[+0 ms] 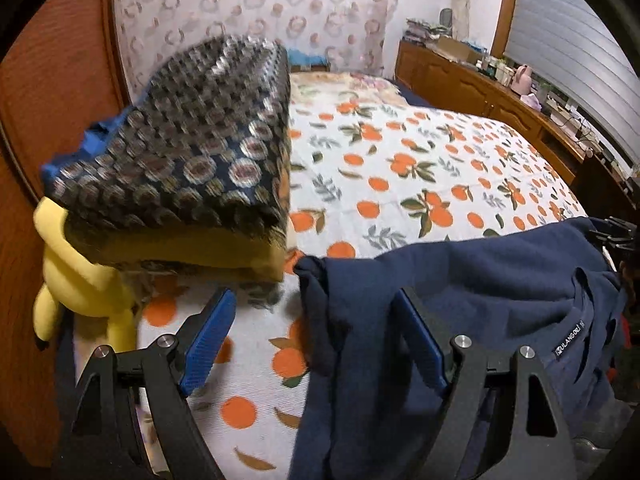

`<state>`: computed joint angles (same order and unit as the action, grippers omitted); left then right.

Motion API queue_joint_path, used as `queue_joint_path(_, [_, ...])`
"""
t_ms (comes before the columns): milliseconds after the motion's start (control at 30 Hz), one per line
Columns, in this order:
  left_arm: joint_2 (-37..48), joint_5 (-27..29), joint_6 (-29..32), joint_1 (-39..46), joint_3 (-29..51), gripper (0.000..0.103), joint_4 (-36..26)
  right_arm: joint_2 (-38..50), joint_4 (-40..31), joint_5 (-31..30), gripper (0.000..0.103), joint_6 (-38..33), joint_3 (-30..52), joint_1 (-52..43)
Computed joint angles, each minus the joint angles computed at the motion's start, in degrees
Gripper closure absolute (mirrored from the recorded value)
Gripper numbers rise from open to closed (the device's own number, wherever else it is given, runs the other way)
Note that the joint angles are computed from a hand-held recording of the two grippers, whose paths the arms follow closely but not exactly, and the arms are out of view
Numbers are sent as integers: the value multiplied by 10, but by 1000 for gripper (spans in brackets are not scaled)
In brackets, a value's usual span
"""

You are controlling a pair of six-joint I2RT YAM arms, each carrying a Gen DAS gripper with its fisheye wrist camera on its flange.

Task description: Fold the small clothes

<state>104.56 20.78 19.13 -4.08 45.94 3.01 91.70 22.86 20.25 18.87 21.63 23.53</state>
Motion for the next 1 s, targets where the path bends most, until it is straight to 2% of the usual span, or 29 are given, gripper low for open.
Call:
queue_joint_path(133, [19,3,-4,-5,8,21,-1,34,19,-7,38,-1,9,-3])
queue_joint_path(367, [58,-9,-18,-17,39,21,-14,58,35,8,30,0,15,1])
queue_joint_path(600, [62,-34,-14,-35,34,21,9,65,68,-5,30,-8,0,9])
queue_joint_path(633, [61,-42,-9,-39,30,24,14,67,70,-2,32,-9,-1,16])
queue_joint_path(700, [57,-33,1,-44,25,41,18,72,77,9,42,-12,-3,33])
queue_joint_path(733, [55,-19,7,-43,26,62,10,74,83,12,51,-12,-6,41])
queue_joint_path(767, [53,-1,12,-42,31,80,-8,73,92,6,70,-12,-11,46])
queue_joint_path(800, [50,5,13,-45,31,87,-16,72,101,-13,81,-11,-15,47])
queue_joint_path(833, [38,18,15,-45,22,91,-16,69,106,-21,86,-8,-20,50])
queue_joint_path(900, [-3,45,9,-41,-7,92,-8,49,110,-5,89,11,-35,69])
queue_joint_path(967, [-62,75,2,-31,-38,92,-6,-26,130,-7,90,45,-79,86])
queue_joint_path(1000, [-111,99,-5,-22,-57,93,-10,-85,104,25,90,47,-94,110])
